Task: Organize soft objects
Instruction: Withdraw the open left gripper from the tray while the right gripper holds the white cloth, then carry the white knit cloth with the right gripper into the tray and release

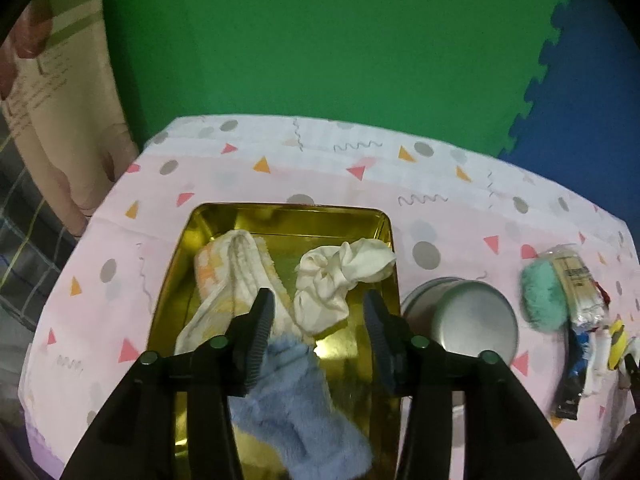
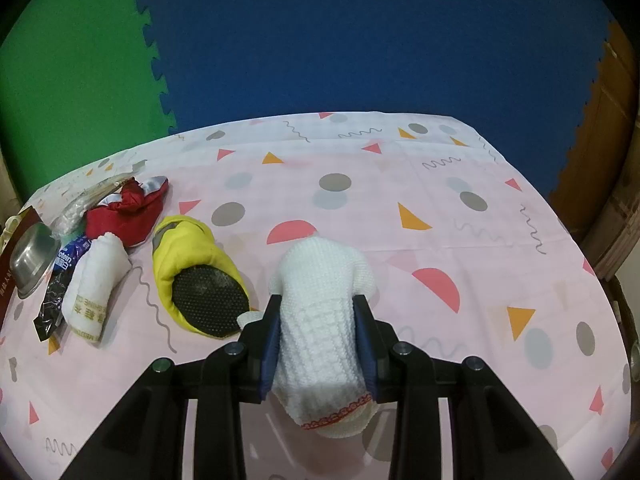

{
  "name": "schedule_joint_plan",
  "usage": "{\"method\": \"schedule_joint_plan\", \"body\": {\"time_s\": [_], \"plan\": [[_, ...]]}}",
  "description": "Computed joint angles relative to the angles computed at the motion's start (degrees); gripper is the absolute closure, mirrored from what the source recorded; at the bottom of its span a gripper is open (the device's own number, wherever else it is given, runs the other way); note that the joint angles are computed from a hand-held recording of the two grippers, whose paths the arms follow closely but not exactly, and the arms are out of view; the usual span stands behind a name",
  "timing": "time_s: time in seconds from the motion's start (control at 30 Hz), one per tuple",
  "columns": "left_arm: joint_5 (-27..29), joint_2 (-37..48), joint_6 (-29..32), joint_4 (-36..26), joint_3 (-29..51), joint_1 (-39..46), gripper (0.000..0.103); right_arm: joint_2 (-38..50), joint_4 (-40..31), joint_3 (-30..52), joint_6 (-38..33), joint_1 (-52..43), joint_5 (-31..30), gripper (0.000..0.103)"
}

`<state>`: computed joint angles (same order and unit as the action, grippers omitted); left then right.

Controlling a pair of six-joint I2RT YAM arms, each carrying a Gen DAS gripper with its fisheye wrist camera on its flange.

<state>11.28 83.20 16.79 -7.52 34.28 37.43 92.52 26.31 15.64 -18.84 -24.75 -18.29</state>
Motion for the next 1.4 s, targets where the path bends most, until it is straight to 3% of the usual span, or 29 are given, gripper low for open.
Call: {"method": "schedule_joint_plan", "body": {"time_s": [0.03, 0.17, 0.53, 0.8, 0.97, 1.17, 1.3, 1.4], "plan": [[0.13, -1.93, 0.02, -0.06, -1.09, 0.47, 0.046, 0.02, 0.06, -0.01, 0.04, 0.03, 0.02, 0.068], [1.61, -12.10, 1.28, -1.21, -6.69, 3.40, 0.041, -0.04, 0.08, -0.05, -0.03, 0.10, 0.21, 0.068], [2.37, -29.26, 7.92, -2.85, -17.54, 11.52, 0.034, -2.47, -0.35, -1.11, 0.18, 0.37, 0.83, 0.070], [4.70, -29.73, 10.44, -1.50, -20.23, 17.60, 0.032, -8.76, -5.11, -2.15, 1.00, 1.12, 2.16, 0.070], [9.69, -26.76, 12.20, -1.76, -19.90, 25.15, 0.027, -20.08, -14.55, -2.00, 3.49, 3.65, 1.95, 0.070], [12.17, -22.59, 14.36, 0.67, -19.59, 33.20, 0.025, -33.37, -26.34, 0.24, 9.22, 17.16, 5.74, 0.070], [14.19, -20.17, 16.36, 1.31, -18.47, 38.63, 0.021, -35.42, -28.67, 2.12, 16.13, 31.61, 10.52, 0.070], [15.24, -17.56, 17.29, 1.41, -17.42, 41.76, 0.020, -32.30, -27.83, 4.38, 21.31, 43.06, 13.82, 0.070]]}}
